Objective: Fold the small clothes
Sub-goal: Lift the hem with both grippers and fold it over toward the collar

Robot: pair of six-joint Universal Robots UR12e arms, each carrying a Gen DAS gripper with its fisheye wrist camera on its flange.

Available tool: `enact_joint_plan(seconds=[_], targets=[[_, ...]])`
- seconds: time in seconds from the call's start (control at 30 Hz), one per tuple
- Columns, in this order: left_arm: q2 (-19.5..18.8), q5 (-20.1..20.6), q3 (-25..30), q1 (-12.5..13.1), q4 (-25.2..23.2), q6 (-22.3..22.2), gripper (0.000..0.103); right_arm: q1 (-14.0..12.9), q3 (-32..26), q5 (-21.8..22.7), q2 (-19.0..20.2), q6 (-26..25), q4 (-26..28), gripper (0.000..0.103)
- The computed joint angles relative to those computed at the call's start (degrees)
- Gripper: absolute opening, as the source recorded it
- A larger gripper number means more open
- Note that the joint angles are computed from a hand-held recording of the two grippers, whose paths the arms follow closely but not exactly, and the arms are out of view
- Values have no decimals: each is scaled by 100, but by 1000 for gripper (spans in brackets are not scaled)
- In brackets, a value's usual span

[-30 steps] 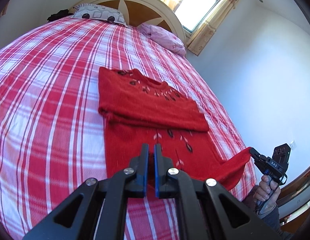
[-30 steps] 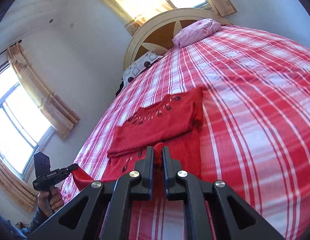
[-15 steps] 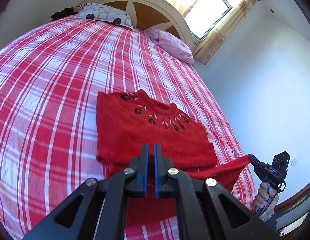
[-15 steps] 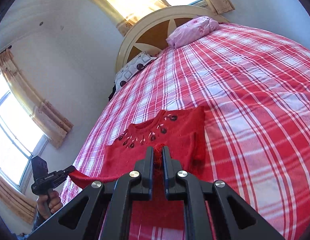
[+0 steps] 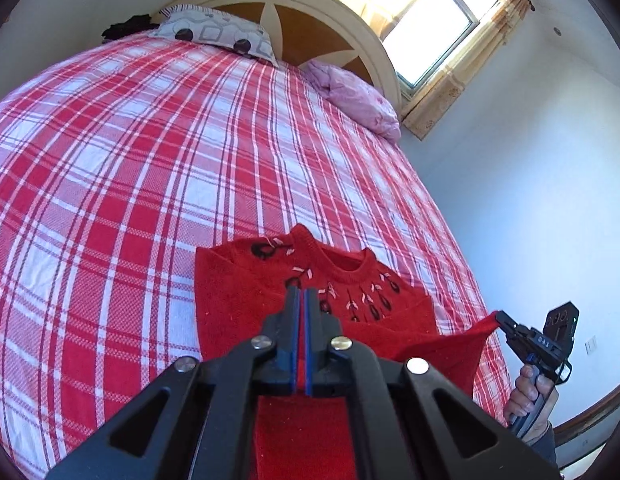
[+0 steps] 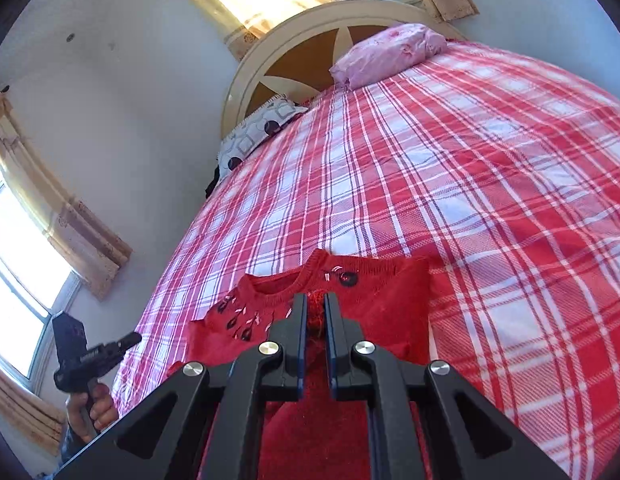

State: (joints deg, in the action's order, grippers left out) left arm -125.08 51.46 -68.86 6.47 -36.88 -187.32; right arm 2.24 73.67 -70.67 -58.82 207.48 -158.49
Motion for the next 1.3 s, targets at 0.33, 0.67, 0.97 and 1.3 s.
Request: enact_joint_plan(seconds=[0.33, 0.67, 0.97, 1.3], targets=[[173, 646, -305, -164, -291, 1678, 81, -56, 74, 60, 88, -49, 166, 7], [-98, 1436, -29, -480, -177, 2773, 76, -47, 102, 69, 62, -117, 205, 7], [-186, 1138, 146, -437, -653, 2522, 12, -73, 44, 106, 49, -209, 262, 7], [-415, 610, 710, -277, -429, 1514, 12, -55, -742, 35, 486, -64, 514, 7]])
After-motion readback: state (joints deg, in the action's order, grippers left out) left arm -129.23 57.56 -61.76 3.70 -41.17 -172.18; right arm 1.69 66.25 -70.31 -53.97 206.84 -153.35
